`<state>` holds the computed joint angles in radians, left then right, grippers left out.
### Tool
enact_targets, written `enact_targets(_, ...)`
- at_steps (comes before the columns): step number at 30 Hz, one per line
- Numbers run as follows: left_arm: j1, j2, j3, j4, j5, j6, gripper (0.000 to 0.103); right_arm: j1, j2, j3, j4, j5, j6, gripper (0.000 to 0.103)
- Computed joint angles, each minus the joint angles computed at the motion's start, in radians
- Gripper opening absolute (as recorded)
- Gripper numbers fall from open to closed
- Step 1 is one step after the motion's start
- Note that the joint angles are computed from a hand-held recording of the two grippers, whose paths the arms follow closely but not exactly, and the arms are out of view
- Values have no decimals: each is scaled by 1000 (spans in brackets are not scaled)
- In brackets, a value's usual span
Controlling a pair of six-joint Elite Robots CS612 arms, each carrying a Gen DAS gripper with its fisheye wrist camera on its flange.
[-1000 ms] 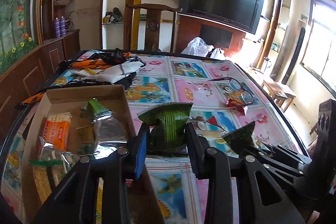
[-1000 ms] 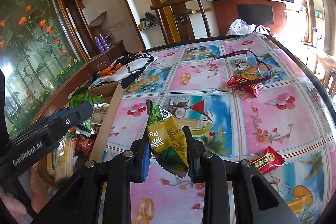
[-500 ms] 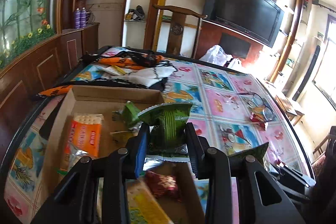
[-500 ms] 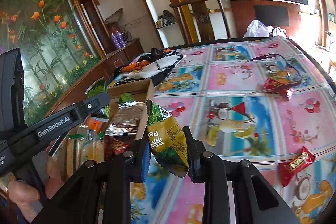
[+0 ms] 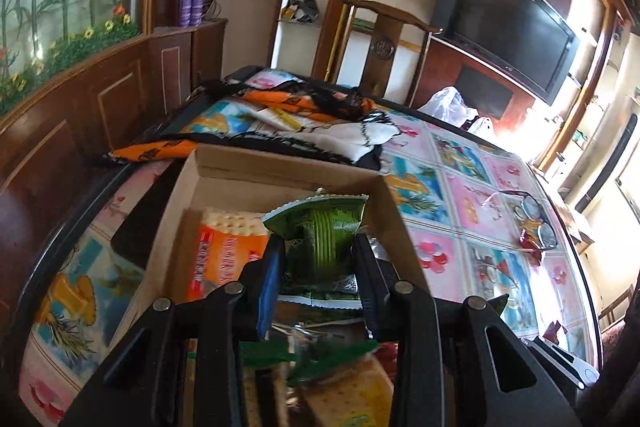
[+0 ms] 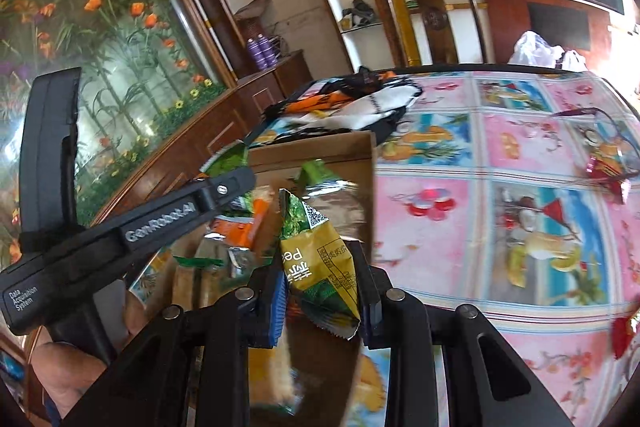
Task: Organize snacks
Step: 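Lower both bags into the box and open both grippers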
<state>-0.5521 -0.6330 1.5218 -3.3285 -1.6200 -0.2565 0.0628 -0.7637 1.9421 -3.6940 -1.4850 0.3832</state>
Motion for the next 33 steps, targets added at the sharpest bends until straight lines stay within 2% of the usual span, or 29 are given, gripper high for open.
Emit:
enact_targets(8, 13, 6, -20, 68, 4, -9, 33, 11, 23, -66, 81, 19, 3, 30)
enact_targets(18, 15, 12, -32, 109, -9, -6, 33, 11, 41, -93, 140, 34, -10, 30)
enact_targets(25, 10, 13, -36, 138, 7, 5, 33, 6, 43, -86, 130, 53, -7, 30)
enact_targets(33, 5, 15, -36, 150, 21, 19, 33, 15, 43, -83, 129, 21, -42, 30)
